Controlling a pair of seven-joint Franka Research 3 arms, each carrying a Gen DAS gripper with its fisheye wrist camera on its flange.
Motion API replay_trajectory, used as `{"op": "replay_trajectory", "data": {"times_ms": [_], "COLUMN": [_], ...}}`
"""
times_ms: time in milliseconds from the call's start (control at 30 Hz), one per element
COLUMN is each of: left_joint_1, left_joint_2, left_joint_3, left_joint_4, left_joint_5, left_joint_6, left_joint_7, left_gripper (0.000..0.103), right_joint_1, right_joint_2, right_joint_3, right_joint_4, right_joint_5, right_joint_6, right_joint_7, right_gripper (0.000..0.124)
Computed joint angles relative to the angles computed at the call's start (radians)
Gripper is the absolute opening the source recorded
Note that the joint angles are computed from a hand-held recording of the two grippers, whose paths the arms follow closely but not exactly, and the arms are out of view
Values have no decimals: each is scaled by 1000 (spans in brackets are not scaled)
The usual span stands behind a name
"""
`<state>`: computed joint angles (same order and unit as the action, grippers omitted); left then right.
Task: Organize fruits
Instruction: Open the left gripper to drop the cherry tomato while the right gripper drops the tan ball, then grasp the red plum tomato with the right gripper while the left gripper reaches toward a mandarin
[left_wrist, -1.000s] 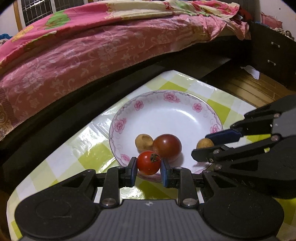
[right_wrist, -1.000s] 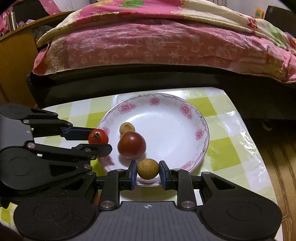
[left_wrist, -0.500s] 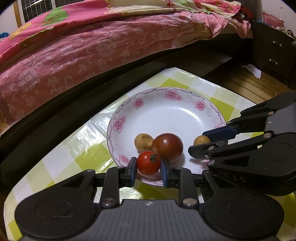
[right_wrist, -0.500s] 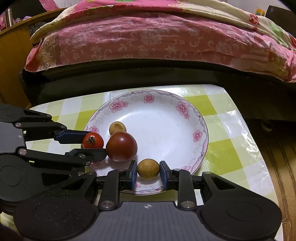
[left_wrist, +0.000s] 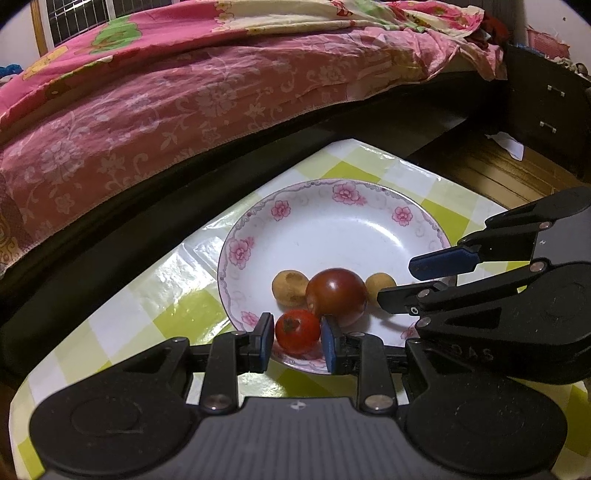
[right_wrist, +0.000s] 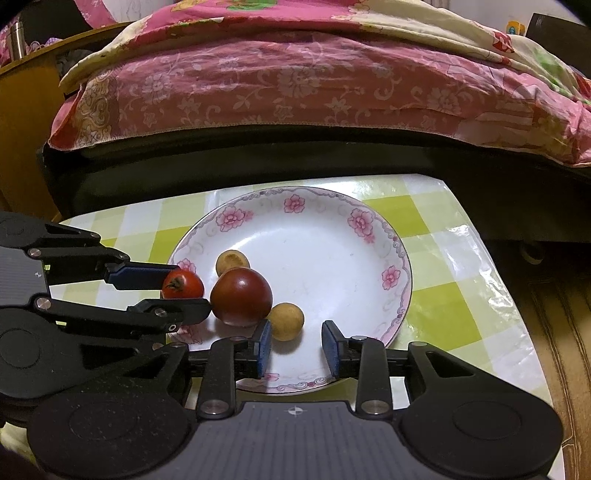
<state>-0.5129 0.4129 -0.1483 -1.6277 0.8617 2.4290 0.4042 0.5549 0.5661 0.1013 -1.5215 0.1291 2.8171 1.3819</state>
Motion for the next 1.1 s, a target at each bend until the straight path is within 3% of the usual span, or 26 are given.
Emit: {"op": "replay_trajectory", "data": {"times_ms": [633,1100], "left_joint_1": [2,14], "left_joint_2": [-62,-149], "left_joint_3": [-10,-66], "left_joint_4": [-53,-174], "left_joint_5": [62,10], "left_joint_6": [14,55], "left_joint_7": [-60,-22], "left_gripper": [40,40], "right_joint_1": [-36,-136], "right_joint_2": [-50,-194], "right_joint_3": [34,141], "right_joint_4": [-74,-282], "right_joint_5": [67,230], "right_joint_6": [99,73], "right_joint_7": [-36,-236], "right_gripper": [32,32]}}
